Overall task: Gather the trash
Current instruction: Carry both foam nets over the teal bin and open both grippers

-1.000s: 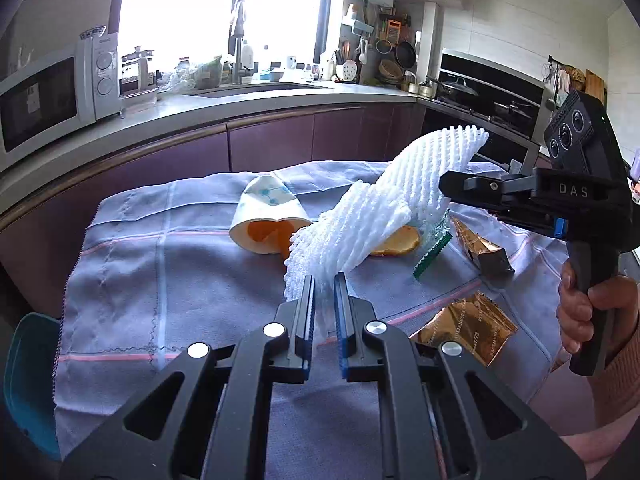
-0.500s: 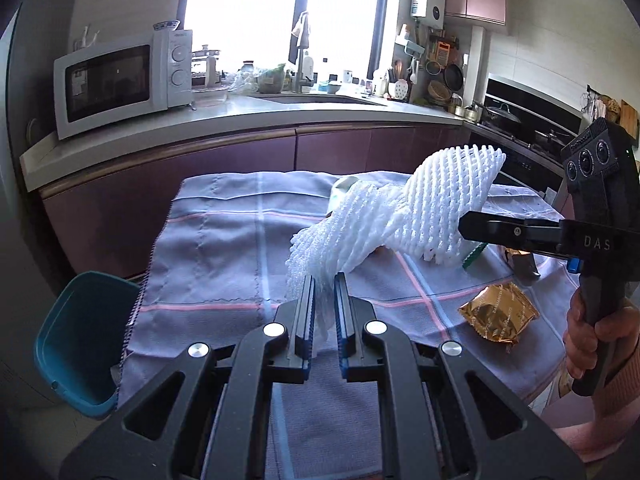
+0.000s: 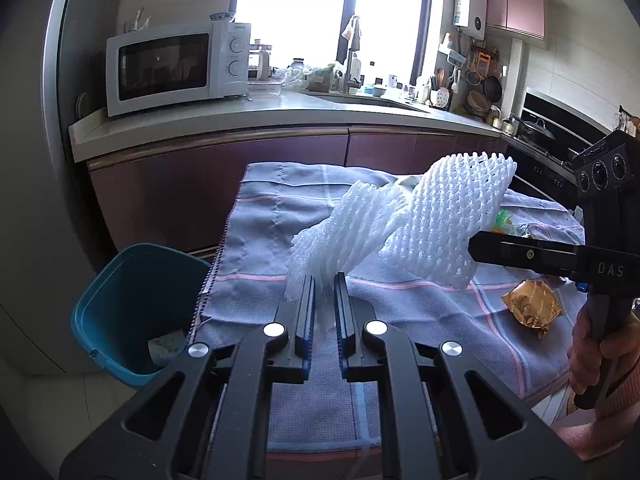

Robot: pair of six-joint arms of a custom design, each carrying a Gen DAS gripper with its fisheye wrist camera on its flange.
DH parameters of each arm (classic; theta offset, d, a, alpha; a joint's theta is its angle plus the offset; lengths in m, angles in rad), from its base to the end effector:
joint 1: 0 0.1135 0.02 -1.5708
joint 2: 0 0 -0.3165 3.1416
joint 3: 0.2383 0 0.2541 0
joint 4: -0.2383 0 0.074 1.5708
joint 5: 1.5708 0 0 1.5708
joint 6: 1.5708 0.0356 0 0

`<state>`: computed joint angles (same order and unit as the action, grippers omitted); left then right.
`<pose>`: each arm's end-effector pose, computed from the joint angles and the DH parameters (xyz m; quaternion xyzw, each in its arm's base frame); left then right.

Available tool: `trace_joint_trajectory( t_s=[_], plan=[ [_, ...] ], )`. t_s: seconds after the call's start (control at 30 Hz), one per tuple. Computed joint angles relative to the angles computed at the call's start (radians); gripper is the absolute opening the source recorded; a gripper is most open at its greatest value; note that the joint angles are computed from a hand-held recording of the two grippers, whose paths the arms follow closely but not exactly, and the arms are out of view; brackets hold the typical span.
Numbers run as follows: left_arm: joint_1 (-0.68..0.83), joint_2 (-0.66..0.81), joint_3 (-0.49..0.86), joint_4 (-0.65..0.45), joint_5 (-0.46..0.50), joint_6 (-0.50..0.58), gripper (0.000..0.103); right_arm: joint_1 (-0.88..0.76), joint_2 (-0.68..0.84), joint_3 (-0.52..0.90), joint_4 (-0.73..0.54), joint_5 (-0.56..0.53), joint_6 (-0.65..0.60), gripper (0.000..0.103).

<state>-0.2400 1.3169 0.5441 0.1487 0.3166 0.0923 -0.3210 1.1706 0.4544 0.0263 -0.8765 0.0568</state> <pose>0.2370 -0.0694 0.2274 0.2162 0.8549 -0.1731 0.4386 0.1955 -0.0362 0.2265 -0.0239 0.8385 0.3297 0.4333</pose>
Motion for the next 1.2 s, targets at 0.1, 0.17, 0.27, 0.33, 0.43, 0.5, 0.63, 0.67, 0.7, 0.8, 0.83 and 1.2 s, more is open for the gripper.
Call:
trace_joint_trajectory(
  t_s=[0.1, 0.17, 0.27, 0.33, 0.43, 0.5, 0.63, 0.67, 0.7, 0.8, 0.83, 1.2],
  plan=[
    [0.036, -0.011, 0.002, -0.013, 0.003, 0.008, 0.01, 0.06, 0.015, 0.001, 0.033, 0.028, 0.032, 0.012],
    [0.06, -0.016, 0.002, -0.02, 0.004, 0.011, 0.01, 0.093, 0.034, 0.01, 0.047, 0.041, 0.042, 0.012],
    [0.101, -0.023, 0.006, -0.034, 0.014, 0.018, 0.01, 0.145, 0.057, 0.019, 0.073, 0.065, 0.059, 0.012],
    [0.134, -0.019, 0.008, -0.036, 0.023, 0.028, 0.01, 0.183, 0.079, 0.03, 0.092, 0.082, 0.071, 0.012],
    [0.183, -0.013, 0.011, -0.041, 0.04, 0.04, 0.01, 0.226, 0.114, 0.047, 0.111, 0.095, 0.081, 0.012],
    [0.212, -0.004, 0.017, -0.044, 0.046, 0.048, 0.01, 0.247, 0.137, 0.058, 0.12, 0.098, 0.081, 0.012],
    [0.265, 0.007, 0.025, -0.049, 0.06, 0.061, 0.01, 0.284, 0.177, 0.088, 0.122, 0.103, 0.074, 0.012],
    [0.279, 0.012, 0.028, -0.049, 0.064, 0.065, 0.01, 0.292, 0.188, 0.097, 0.12, 0.101, 0.072, 0.012],
    [0.286, 0.018, 0.03, -0.046, 0.064, 0.066, 0.01, 0.3, 0.2, 0.106, 0.12, 0.1, 0.072, 0.012],
    [0.314, 0.038, 0.044, -0.047, 0.066, 0.071, 0.01, 0.319, 0.237, 0.133, 0.12, 0.097, 0.067, 0.012],
    [0.322, 0.044, 0.046, -0.044, 0.067, 0.072, 0.01, 0.325, 0.247, 0.141, 0.12, 0.098, 0.065, 0.012],
    [0.371, 0.123, 0.082, -0.015, 0.048, 0.076, 0.01, 0.418, 0.369, 0.23, 0.13, 0.131, 0.076, 0.012]
  ],
)
